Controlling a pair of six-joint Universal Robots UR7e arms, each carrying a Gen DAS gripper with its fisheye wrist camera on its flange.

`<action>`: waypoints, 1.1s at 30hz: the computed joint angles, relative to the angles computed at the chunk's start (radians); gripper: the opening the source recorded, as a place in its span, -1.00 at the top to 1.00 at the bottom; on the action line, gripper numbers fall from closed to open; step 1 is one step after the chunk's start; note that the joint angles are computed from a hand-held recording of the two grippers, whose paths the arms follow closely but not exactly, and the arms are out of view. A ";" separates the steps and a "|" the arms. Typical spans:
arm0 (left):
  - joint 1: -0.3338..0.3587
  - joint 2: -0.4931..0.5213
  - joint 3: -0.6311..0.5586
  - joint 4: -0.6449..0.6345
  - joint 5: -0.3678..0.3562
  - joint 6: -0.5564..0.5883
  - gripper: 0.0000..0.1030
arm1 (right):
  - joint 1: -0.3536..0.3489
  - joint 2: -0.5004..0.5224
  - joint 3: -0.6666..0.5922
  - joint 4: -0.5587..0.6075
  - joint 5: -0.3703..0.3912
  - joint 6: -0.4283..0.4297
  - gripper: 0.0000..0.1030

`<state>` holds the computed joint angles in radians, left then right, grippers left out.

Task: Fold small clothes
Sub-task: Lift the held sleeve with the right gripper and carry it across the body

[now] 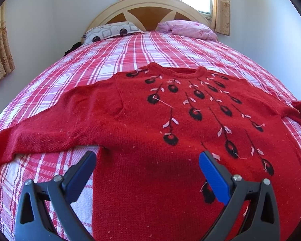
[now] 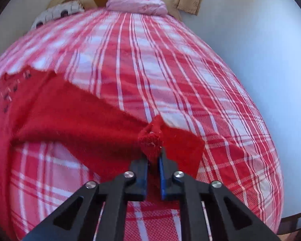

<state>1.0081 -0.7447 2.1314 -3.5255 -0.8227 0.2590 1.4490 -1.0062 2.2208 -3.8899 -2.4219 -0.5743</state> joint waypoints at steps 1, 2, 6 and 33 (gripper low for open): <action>0.000 0.000 0.000 0.000 0.000 0.000 -1.00 | 0.017 0.003 -0.010 -0.011 -0.001 -0.010 0.86; 0.000 0.000 0.001 0.000 0.001 0.000 -1.00 | 0.046 0.002 -0.018 -0.022 0.003 -0.024 0.87; 0.001 0.000 0.002 -0.007 -0.006 -0.003 -1.00 | 0.146 0.027 -0.082 -0.045 0.010 -0.074 0.87; 0.045 -0.046 0.007 0.034 -0.101 -0.090 -1.00 | 0.375 0.416 -0.479 0.282 0.191 -0.009 0.87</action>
